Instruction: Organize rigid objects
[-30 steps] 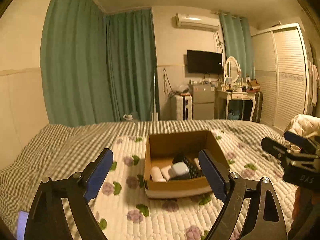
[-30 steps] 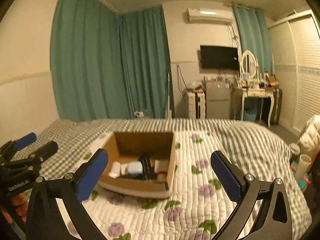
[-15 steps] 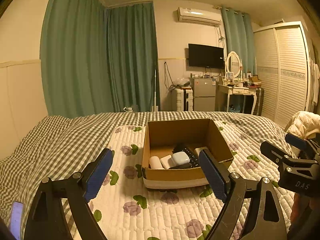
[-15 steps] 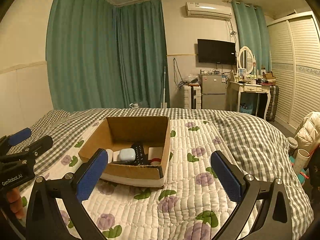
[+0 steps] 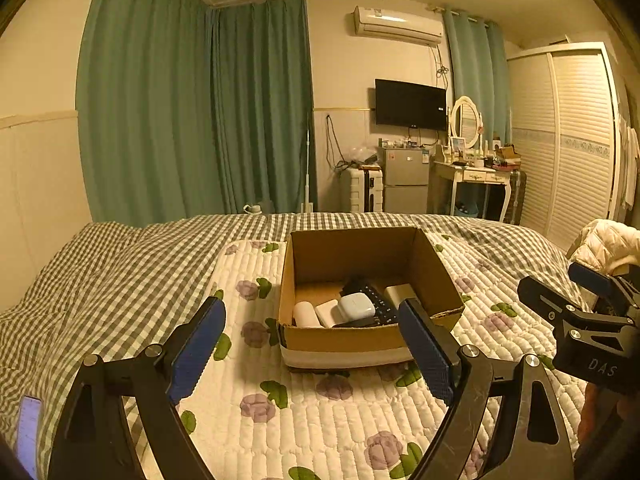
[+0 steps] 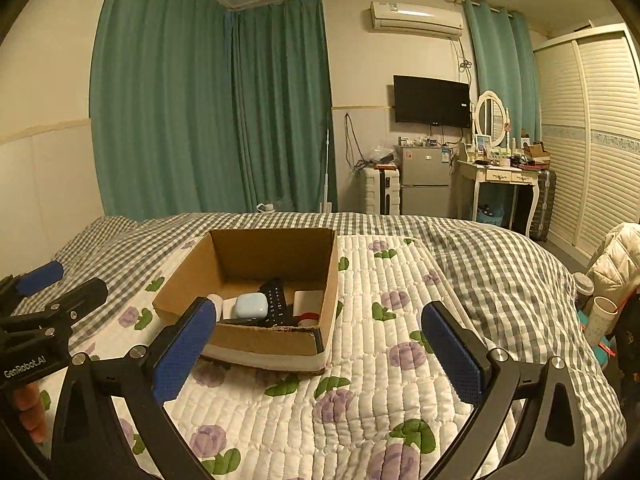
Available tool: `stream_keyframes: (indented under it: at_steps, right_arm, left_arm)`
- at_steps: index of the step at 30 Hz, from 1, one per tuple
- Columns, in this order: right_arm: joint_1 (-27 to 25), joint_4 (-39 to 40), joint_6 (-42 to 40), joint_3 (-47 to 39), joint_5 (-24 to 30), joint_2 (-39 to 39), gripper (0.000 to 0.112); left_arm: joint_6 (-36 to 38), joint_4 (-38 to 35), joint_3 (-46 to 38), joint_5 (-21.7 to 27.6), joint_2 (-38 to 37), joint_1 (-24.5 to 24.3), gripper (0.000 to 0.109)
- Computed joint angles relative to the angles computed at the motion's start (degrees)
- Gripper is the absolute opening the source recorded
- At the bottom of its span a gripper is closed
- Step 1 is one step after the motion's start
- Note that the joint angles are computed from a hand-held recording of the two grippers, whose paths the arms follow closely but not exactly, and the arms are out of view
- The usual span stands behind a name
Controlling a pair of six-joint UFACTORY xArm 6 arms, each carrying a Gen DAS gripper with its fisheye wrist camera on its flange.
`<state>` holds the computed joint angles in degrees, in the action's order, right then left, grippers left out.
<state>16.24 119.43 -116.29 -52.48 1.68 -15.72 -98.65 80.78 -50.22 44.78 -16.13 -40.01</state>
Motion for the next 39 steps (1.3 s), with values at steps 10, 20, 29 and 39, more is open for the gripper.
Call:
stream_keyframes:
  at_steps: [10, 20, 29, 39]
  right_arm:
    - [0.7, -2.2, 2.1, 0.1, -0.4, 0.4, 0.103]
    - [0.9, -6.3, 7.0, 0.7, -0.2, 0.4, 0.103]
    - [1.1, -10.2, 11.6, 1.0, -0.5, 0.7, 0.103]
    - [1.1, -11.1, 12.8, 1.0, -0.5, 1.0, 0.103]
  left_arm:
    - [1.0, -0.2, -0.3, 0.8, 0.4, -0.5, 0.090]
    - [1.6, -1.4, -0.7, 1.8, 0.7, -0.7, 0.090]
    - [2.1, -1.5, -0.6, 0.9, 0.7, -0.6, 0.090]
    - [2.0, -1.8, -0.6, 0.3, 0.9, -0.4, 0.090]
